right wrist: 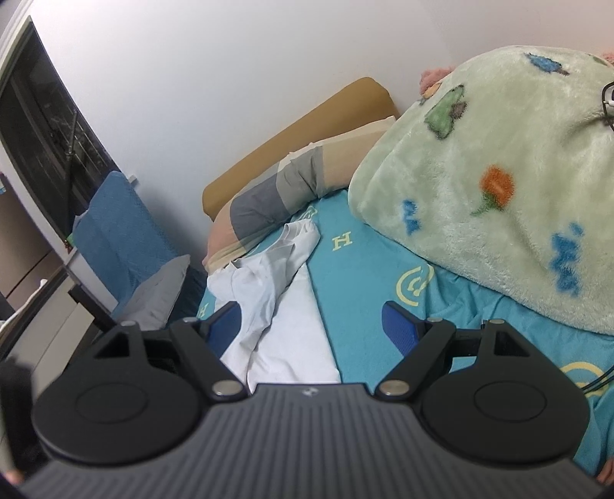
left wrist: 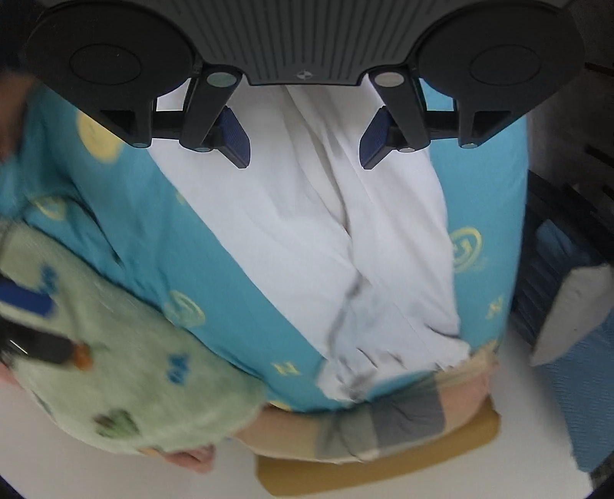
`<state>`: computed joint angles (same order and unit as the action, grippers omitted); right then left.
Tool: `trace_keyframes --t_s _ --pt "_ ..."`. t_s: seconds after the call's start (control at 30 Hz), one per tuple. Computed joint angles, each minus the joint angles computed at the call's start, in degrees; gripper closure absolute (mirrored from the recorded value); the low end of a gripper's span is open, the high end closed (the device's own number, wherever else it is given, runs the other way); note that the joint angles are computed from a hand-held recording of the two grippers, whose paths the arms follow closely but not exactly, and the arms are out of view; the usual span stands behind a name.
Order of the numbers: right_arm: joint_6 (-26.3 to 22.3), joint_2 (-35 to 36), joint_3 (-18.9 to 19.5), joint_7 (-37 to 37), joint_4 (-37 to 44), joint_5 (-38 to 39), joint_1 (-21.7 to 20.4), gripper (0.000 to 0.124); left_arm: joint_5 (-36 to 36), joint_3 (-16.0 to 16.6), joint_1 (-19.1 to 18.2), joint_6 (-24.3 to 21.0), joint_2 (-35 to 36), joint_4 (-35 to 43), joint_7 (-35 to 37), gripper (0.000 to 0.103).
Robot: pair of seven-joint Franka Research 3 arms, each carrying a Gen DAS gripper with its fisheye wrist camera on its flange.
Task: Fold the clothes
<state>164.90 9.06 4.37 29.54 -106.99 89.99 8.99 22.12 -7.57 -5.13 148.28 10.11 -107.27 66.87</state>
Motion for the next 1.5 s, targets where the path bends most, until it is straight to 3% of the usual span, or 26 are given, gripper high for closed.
trace_keyframes --t_s 0.13,0.23,0.27,0.3,0.33,0.47,0.6,0.67,0.73,0.8,0.83,0.9,0.97,1.1,1.17,1.3,1.4,1.5 --pt "-0.6 1.5 0.0 1.8 1.3 -2.1 -0.3 0.042 9.8 3.4 -2.4 -0.4 8.9 7.6 -8.0 0.040" --pt "-1.3 3.3 0.3 4.4 3.0 -4.5 -0.7 0.042 15.6 5.5 -4.1 -1.4 12.8 10.3 -11.3 0.049" --pt "-1.3 3.9 0.4 5.5 3.5 -5.4 -0.8 0.042 17.4 6.2 -4.6 -1.8 14.1 11.2 -12.3 0.067" --pt "-1.2 4.5 0.6 6.2 4.0 -6.2 -0.9 0.042 18.5 6.4 -4.6 -1.1 14.4 11.0 -13.0 0.092" --pt "-1.1 5.0 0.8 7.0 4.5 -7.0 -1.1 0.042 19.4 6.7 -4.6 -0.3 14.4 10.6 -13.6 0.098" --pt "-0.5 6.6 1.8 9.7 6.0 -9.2 -1.8 0.042 28.1 9.6 -6.3 9.3 10.9 7.1 -26.1 0.098" --pt "0.8 7.5 2.8 9.6 6.9 -9.1 -2.5 0.042 30.2 9.1 -6.4 11.0 10.9 8.0 -33.2 0.098" --pt "1.5 7.7 3.1 9.1 7.0 -9.6 -2.5 0.042 28.0 7.4 -5.3 10.8 11.7 8.1 -30.6 0.098" --pt "1.4 7.8 3.6 7.8 7.0 -9.0 -2.9 0.042 23.5 5.2 -3.5 10.8 12.5 7.6 -26.2 0.092" --pt "1.4 7.8 3.9 5.6 7.0 -7.8 -3.2 0.042 17.2 2.9 -1.4 10.9 12.9 6.8 -21.0 0.076" --pt "1.4 7.8 4.2 4.0 7.0 -6.5 -3.3 0.042 16.5 3.3 -1.8 11.0 12.1 5.9 -20.7 0.069" --pt "1.1 7.6 4.4 0.4 7.1 -3.4 -3.5 0.042 17.2 4.6 -3.0 11.5 9.3 3.3 -22.1 0.038" --pt "0.5 7.5 4.3 -2.0 7.2 -1.1 -3.3 0.042 19.3 5.6 -3.9 12.1 5.2 -0.2 -24.9 0.021" --pt "-1.2 7.6 3.6 -5.4 7.3 1.4 -2.7 0.042 16.9 3.5 -1.8 13.0 -3.7 -7.6 -24.9 0.009" --pt "-3.1 7.7 3.4 -6.2 7.3 2.2 -2.6 0.042 20.6 3.4 -1.1 14.9 -7.0 -10.9 -28.9 0.003" --pt "-5.1 7.7 3.3 -8.5 7.1 3.1 -2.1 0.049 28.3 1.9 1.5 16.9 -11.4 -14.9 -36.5 0.003" --pt "-5.5 7.5 3.2 -10.7 6.7 3.2 -1.3 0.052 28.8 1.4 3.3 18.4 -11.6 -15.5 -38.0 0.003" --pt "-5.6 8.7 3.3 -8.3 8.1 -0.9 -0.3 0.053 32.8 1.4 4.9 19.4 -11.0 -14.8 -41.8 0.003"
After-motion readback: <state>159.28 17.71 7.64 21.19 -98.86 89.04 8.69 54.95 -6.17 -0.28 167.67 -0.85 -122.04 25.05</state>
